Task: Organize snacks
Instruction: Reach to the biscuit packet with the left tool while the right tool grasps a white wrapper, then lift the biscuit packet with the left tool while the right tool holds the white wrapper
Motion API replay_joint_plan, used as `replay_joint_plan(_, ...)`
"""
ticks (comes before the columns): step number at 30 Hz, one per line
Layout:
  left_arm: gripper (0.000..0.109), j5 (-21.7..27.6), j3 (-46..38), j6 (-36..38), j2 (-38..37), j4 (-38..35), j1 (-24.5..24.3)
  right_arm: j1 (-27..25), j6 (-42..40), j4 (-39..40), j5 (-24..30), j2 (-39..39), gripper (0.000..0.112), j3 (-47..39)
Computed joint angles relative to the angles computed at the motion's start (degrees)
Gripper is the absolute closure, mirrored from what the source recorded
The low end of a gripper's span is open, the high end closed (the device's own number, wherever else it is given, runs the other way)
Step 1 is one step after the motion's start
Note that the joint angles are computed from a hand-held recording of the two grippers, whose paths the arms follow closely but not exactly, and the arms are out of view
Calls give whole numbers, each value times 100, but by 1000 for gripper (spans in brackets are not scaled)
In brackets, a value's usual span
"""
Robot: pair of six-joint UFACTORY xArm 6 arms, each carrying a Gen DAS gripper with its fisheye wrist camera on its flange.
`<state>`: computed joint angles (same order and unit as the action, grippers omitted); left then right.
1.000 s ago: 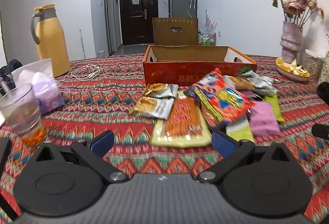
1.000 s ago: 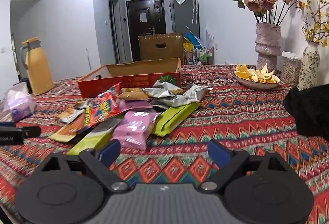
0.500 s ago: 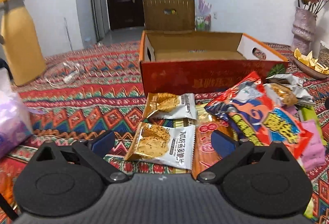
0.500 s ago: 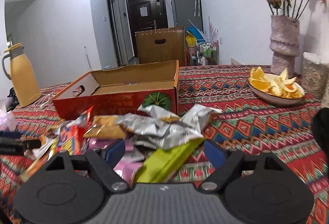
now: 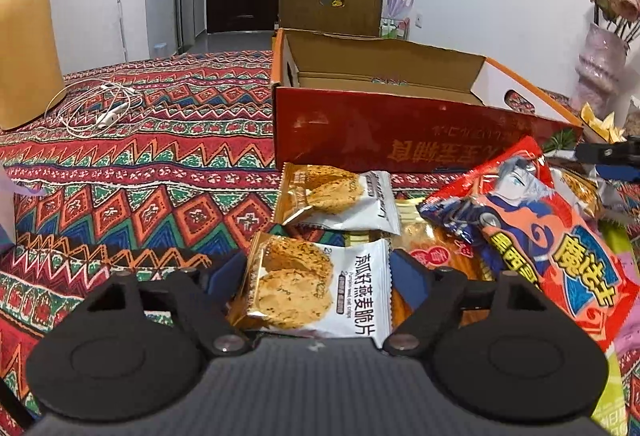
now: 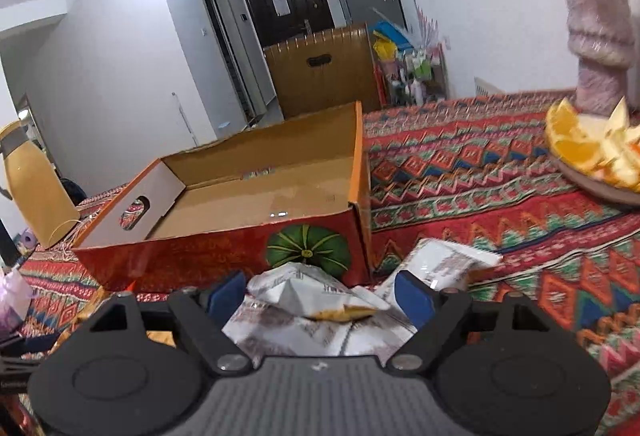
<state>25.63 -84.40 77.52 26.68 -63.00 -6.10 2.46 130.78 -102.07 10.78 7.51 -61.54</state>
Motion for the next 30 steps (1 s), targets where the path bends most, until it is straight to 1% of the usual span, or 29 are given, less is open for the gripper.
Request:
replay_joint_plan(3,42,69,12,171,-20,-111,16,-118,400,-221,-271,350,31,-318)
replay_joint_plan(5,48,114,52,93,-65,-26,21,-150,580,-300,-375,477,39,-420)
replay_joint_plan(6,51,161,68,-32,-94,82,34,-150,499,-169,-355,499,43,-410)
replay_joint_plan(8,55,258,150,-202,-190,217,62,-133,753,-385,-310,485,45,-407)
replay_joint_plan(9,57,311,195,-207,-239,213,78,-124,819,-435,-270,462,48,-391)
replay_joint_plan(11,59,427,309,-252,-367,225,117,-80,766,-392,-129,364,59,-285)
replay_joint_plan(12,59,531,351,-285,-425,235,147,-49,614,-255,-36,283,64,-190)
replay_joint_plan(13,60,630,424,-263,-509,194,175,-18,528,-190,29,219,67,-117)
replay_joint_plan(15,60,585,688,-41,-744,-64,178,42,638,-316,136,61,71,26)
replay_joint_plan(16,60,544,852,46,-886,-169,174,91,646,-349,242,-32,71,109)
replay_joint_plan(20,60,661,1594,261,-1604,-502,220,399,534,-407,759,-586,71,601)
replay_joint_plan(22,60,735,1993,418,-2019,-679,238,584,387,-286,1021,-906,71,893)
replay_joint_plan(27,60,1165,2852,639,-2969,-890,340,1414,56,136,1954,-2079,71,1975)
replay_joint_plan(30,60,1239,3321,790,-3461,-1017,317,2109,-39,570,2551,-2763,71,2627)
